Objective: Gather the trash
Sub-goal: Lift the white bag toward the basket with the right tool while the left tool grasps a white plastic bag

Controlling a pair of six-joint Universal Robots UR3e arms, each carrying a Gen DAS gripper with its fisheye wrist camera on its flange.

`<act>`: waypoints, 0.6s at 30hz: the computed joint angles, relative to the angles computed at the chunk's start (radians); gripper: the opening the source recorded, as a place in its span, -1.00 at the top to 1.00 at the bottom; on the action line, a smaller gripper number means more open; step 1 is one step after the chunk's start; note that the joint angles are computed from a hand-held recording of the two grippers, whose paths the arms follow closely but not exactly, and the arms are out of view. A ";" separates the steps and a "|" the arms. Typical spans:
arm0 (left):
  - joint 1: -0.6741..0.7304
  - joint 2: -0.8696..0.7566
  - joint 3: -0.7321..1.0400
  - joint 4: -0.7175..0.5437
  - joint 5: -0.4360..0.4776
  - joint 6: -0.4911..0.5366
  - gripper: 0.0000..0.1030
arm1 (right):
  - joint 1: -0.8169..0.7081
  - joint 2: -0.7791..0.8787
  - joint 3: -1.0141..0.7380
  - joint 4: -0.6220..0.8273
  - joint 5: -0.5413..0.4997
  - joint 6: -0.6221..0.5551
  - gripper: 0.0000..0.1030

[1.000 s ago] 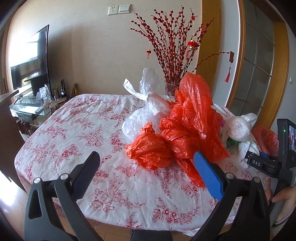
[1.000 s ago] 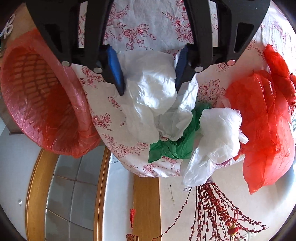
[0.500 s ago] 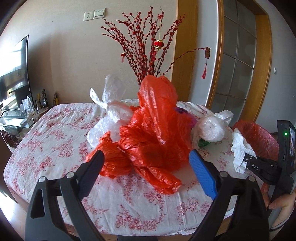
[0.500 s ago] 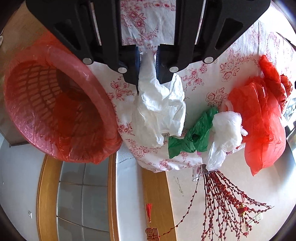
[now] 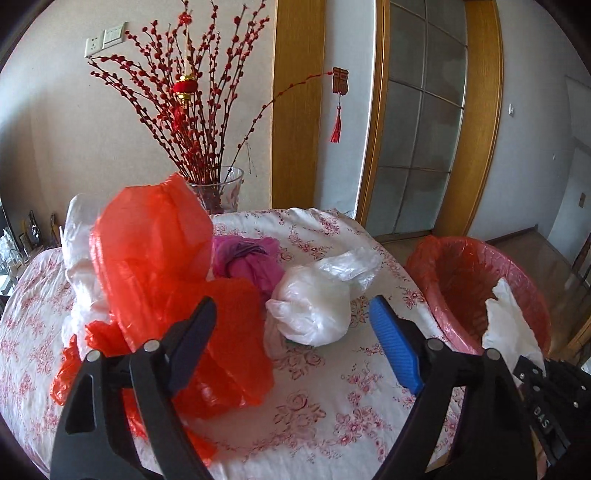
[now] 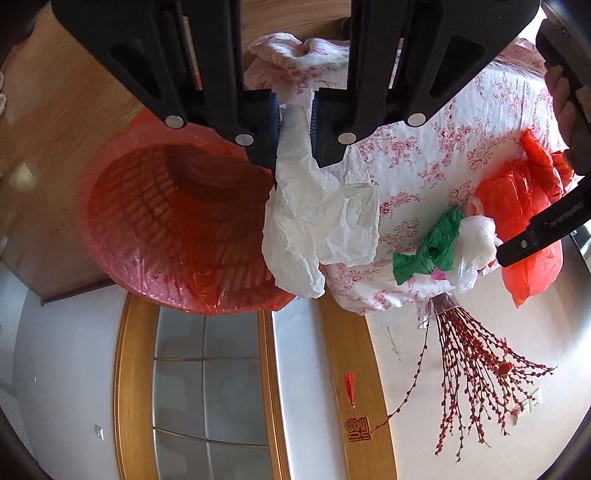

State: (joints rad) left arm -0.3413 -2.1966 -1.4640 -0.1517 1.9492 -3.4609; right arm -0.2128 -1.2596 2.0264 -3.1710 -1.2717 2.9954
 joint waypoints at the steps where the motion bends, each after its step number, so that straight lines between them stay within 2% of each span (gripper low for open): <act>1: 0.000 -0.030 0.056 -0.042 -0.001 -0.001 -0.60 | -0.006 -0.004 0.004 0.002 0.004 -0.001 0.75; 4: 0.010 -0.104 0.184 -0.155 -0.016 -0.015 -0.57 | -0.028 -0.010 0.017 0.002 0.018 -0.006 0.75; 7: 0.021 -0.131 0.219 -0.204 -0.035 -0.022 -0.29 | -0.048 -0.010 0.024 0.000 0.030 -0.006 0.75; 9: 0.040 -0.130 0.208 -0.202 -0.069 -0.025 0.12 | -0.058 -0.008 0.025 0.001 0.036 -0.004 0.75; 12: 0.058 -0.106 0.157 -0.152 -0.120 -0.033 0.41 | -0.067 -0.012 0.029 -0.001 0.042 0.000 0.75; 18: 0.052 -0.033 0.072 -0.067 -0.126 -0.012 0.52 | -0.084 -0.030 0.037 -0.013 0.057 -0.004 0.75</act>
State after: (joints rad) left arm -0.2898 -2.2301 -1.3915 -0.2183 1.8227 -3.4734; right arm -0.2972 -1.2895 2.0637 -3.1840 -1.2148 2.9918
